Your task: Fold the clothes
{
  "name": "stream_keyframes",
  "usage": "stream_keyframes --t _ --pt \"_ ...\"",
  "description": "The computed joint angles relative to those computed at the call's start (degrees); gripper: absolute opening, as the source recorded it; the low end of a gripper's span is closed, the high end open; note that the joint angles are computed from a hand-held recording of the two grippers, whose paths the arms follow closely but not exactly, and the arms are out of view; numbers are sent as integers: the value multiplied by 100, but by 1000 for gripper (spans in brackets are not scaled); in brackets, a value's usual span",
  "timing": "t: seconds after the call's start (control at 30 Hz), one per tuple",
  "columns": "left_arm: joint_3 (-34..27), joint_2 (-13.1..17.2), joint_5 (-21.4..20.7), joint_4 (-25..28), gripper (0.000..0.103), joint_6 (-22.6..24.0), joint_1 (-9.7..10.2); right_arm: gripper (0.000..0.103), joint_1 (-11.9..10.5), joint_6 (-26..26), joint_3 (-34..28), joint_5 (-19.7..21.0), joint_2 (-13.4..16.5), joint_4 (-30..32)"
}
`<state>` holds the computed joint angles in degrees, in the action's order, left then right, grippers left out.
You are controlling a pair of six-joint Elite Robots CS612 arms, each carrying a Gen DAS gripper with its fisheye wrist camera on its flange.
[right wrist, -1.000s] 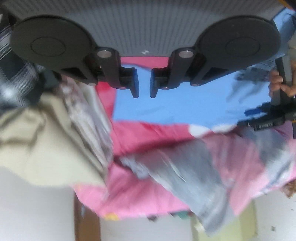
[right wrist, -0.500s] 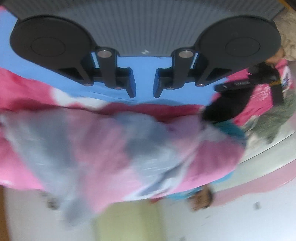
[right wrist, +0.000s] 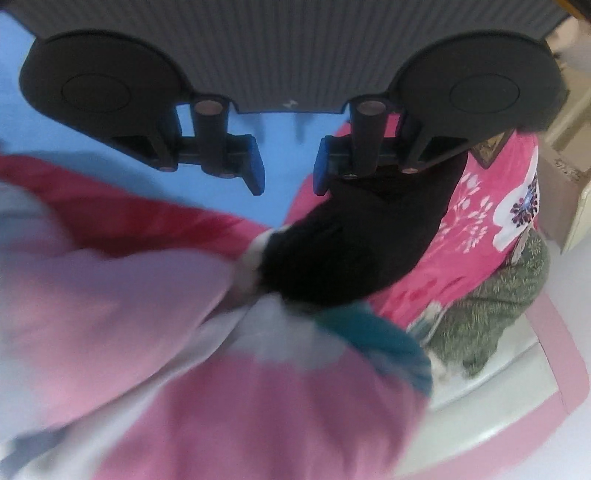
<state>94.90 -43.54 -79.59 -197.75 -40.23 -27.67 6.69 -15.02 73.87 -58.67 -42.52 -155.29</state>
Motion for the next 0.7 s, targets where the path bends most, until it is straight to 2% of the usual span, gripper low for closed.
stream_keyframes --t 0.03,0.1,0.27,0.43,0.6,0.67,0.7 --pt "1 8 -8 -6 36 -94 16 28 49 -8 -181 -42 97 263" --pt "-2 26 -24 3 19 -265 47 28 164 -35 -506 -300 277 649" --pt "-3 56 -80 -71 8 -374 75 29 344 -106 -1032 -801 558 1228" --pt "11 112 -59 -457 6 -283 58 29 489 -120 -1404 -1295 756 1617" --pt "-19 208 -185 -995 6 -198 61 29 517 -146 -1491 -1419 812 1716" --pt "-59 272 -266 -1272 6 -170 64 25 517 -147 -1473 -1449 815 1668" --pt "-78 298 -287 -1390 6 -114 60 16 514 -122 -1436 -1479 803 1593"
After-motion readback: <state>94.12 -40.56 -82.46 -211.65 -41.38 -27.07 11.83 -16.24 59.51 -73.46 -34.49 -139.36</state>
